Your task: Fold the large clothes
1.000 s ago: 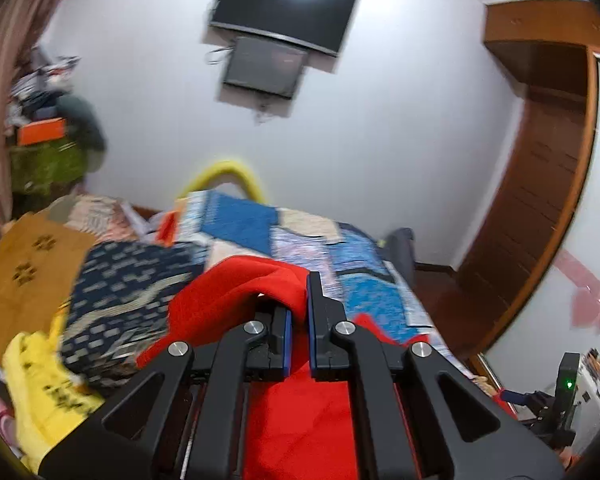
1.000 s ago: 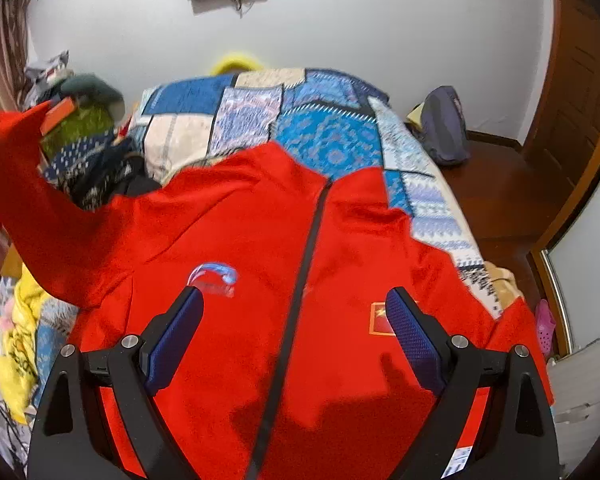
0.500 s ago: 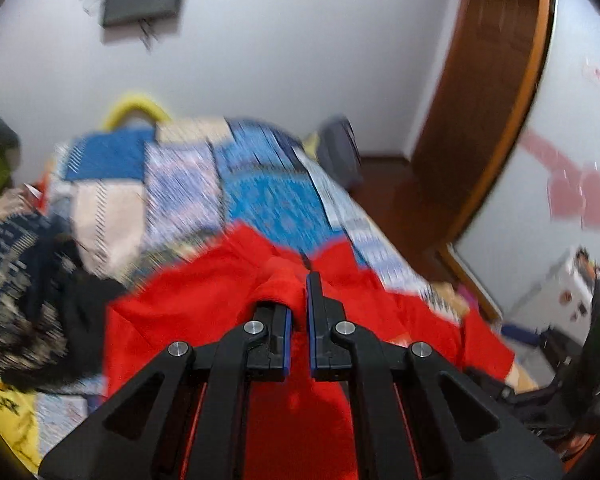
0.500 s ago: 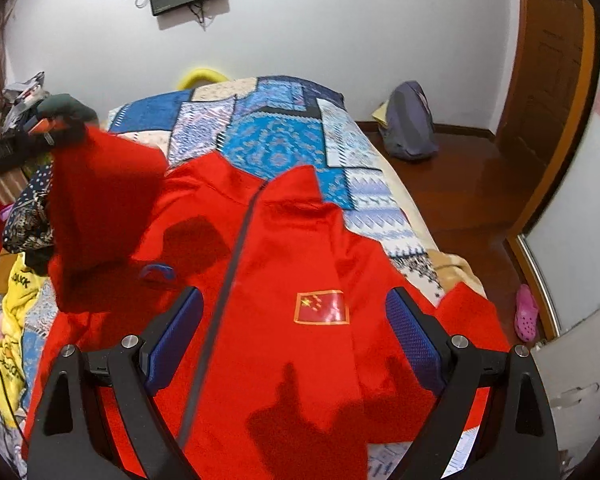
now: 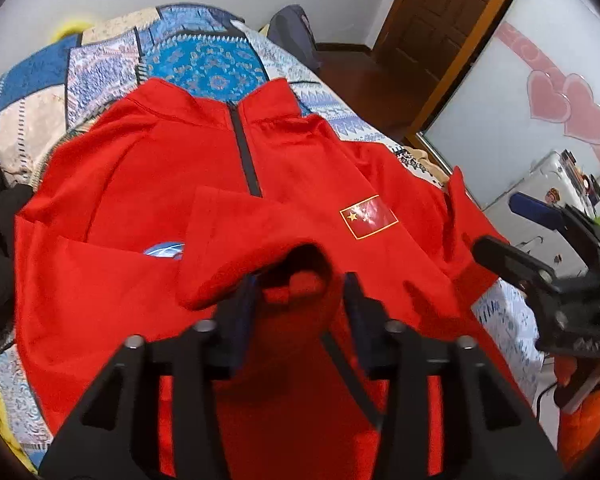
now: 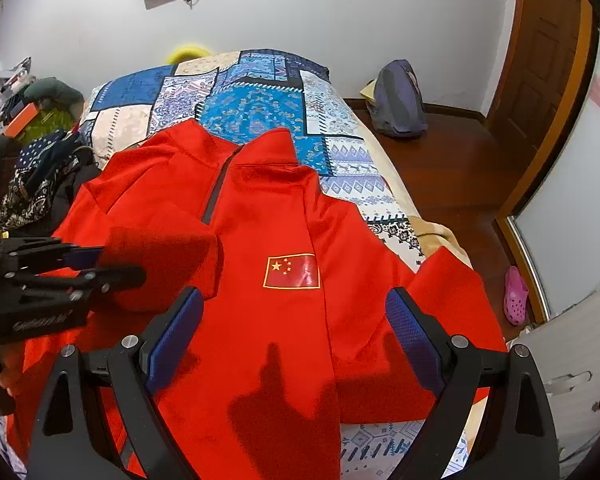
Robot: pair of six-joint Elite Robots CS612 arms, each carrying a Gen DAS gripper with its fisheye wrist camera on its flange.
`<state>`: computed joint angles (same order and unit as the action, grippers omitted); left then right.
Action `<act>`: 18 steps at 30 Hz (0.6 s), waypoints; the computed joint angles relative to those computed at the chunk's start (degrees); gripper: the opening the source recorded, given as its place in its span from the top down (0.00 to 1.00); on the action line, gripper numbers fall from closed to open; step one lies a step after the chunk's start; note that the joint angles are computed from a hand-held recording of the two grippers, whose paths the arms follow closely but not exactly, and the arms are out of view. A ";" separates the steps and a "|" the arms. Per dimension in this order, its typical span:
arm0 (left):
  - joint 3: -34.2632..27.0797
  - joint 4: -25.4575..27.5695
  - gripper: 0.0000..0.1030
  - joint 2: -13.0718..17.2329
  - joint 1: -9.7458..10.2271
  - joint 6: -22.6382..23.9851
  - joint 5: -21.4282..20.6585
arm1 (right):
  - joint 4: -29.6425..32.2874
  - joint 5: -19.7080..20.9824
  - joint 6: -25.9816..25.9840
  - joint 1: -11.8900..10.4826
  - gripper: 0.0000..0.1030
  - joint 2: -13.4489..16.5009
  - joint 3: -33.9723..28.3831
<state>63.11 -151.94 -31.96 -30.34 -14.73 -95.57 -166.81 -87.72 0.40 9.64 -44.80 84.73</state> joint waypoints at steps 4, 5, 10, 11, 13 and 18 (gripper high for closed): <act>4.47 -4.11 0.38 -2.91 0.63 -0.34 1.66 | -0.21 0.84 -1.06 0.58 0.12 0.08 -0.71; 4.97 -4.53 0.36 -3.34 1.02 -0.43 1.91 | -0.39 1.03 -1.46 0.77 0.12 0.19 -0.98; 10.65 -9.38 0.22 -6.95 2.73 -2.48 6.59 | -0.02 1.72 -4.49 2.20 0.12 1.13 -3.40; 11.87 -10.35 0.18 -7.60 3.03 -2.76 7.94 | 0.41 1.82 -5.25 2.57 0.12 1.44 -4.17; 14.25 -11.66 0.16 -8.81 3.55 -2.97 12.13 | 1.51 1.93 -6.61 3.27 0.12 2.06 -5.64; 18.50 -11.01 0.16 -10.62 4.80 -3.84 18.00 | 5.42 2.14 -10.83 5.08 0.12 4.34 -9.91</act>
<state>81.61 -162.94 -42.58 -25.53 -18.57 -77.57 -161.38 -85.59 -10.43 14.72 -40.46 74.81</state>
